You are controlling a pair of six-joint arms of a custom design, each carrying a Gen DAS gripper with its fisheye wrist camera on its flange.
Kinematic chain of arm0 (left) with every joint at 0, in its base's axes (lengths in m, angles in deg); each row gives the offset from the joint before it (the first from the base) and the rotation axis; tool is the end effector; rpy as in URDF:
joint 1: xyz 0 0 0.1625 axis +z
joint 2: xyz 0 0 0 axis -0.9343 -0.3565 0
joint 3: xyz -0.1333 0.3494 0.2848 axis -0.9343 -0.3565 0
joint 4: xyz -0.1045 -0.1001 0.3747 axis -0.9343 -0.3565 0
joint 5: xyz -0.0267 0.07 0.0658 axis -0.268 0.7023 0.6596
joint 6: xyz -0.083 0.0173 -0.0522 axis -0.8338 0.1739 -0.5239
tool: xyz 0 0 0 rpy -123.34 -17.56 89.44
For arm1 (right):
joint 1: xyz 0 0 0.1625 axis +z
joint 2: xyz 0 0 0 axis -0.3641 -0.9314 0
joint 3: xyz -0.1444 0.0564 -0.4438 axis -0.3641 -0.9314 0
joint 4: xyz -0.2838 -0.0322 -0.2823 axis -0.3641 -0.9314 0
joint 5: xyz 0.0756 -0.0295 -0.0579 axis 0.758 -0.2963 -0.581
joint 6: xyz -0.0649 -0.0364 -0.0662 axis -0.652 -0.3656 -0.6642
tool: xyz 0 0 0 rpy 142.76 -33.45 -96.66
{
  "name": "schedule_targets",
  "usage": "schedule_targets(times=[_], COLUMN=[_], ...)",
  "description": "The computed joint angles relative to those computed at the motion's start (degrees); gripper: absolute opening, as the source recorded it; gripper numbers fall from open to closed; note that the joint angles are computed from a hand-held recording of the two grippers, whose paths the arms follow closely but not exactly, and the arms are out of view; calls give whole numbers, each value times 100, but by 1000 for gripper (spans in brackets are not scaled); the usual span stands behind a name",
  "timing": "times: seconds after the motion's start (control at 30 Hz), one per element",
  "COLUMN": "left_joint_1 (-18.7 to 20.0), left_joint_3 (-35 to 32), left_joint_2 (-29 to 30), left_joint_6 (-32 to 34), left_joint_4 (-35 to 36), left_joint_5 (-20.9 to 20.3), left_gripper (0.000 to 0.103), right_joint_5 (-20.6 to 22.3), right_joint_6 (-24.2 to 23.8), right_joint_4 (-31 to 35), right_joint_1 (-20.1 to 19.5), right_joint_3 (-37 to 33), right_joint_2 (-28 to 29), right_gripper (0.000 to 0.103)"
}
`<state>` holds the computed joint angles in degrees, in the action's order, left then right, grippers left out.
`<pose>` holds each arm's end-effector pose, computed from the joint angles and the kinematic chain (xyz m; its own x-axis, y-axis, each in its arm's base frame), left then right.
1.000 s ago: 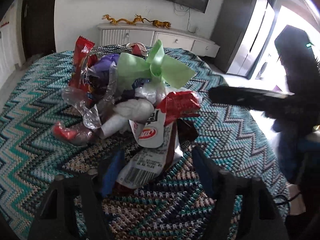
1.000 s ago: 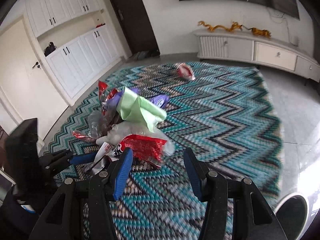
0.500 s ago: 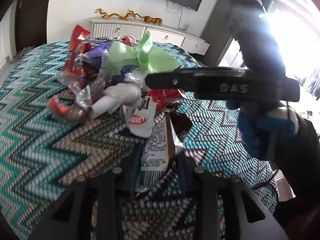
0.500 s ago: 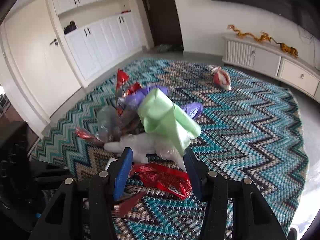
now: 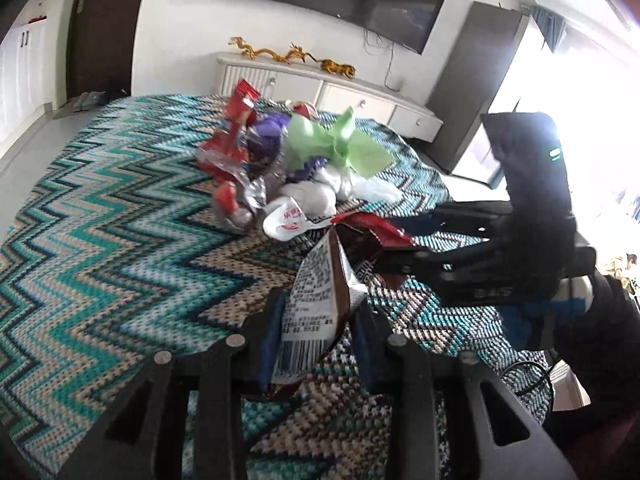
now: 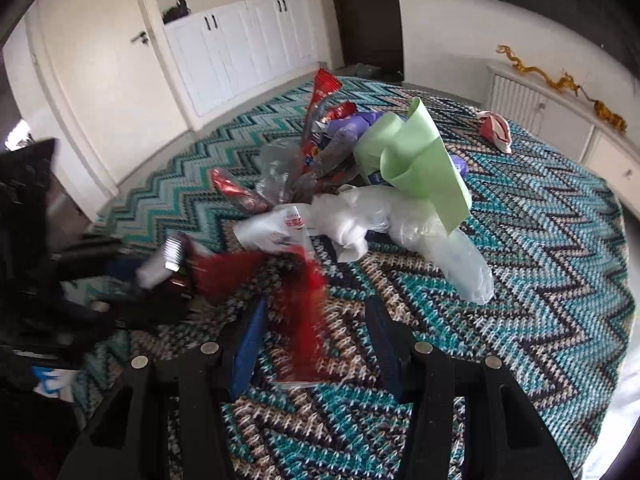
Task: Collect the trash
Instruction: 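Grasp a red snack wrapper with the right tool while the left tool grasps a white printed bag, then carry both wrappers over the black bin and open both tools to drop them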
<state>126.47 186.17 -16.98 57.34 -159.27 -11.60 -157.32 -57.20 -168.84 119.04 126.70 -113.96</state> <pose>-0.1254 -0.5467 0.1682 -0.8746 0.1663 -0.4555 0.4206 0.7277 -0.5418 0.1967 -0.6233 0.0782 -0.5439 -0.7865 0.2927 -0.8173 0.5755 0.0277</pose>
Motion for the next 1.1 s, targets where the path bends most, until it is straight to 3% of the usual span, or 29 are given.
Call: schedule_targets(times=[0.1,0.2,0.33,0.67,0.87,1.1], left_joint_1=[-94,-188,-386,-895,-1160,-1358], left_joint_3=[90,183,381,331,-54,-979], left_joint_2=[-90,-180,-305,-284,-53,505], left_joint_6=[-52,-104,-142,46,362,626], left_joint_4=[-105,-191,-413,-591,-536,8], left_joint_5=[186,363,617,948,738,25], left_gripper=[30,29,29,27,26,25], right_joint_5=[-105,-130,11,1001,1264,1168], right_joint_6=[81,123,274,867,1084,1374], right_joint_4=[-107,-355,-666,-1456,-2099,-2726], right_joint_1=[29,74,55,-156,-255,-632], right_joint_3=[39,207,531,1609,2114,2449], right_joint_2=[60,5,-255,-1551,-2513,-3420], right_gripper=[16,11,9,9,8,8])
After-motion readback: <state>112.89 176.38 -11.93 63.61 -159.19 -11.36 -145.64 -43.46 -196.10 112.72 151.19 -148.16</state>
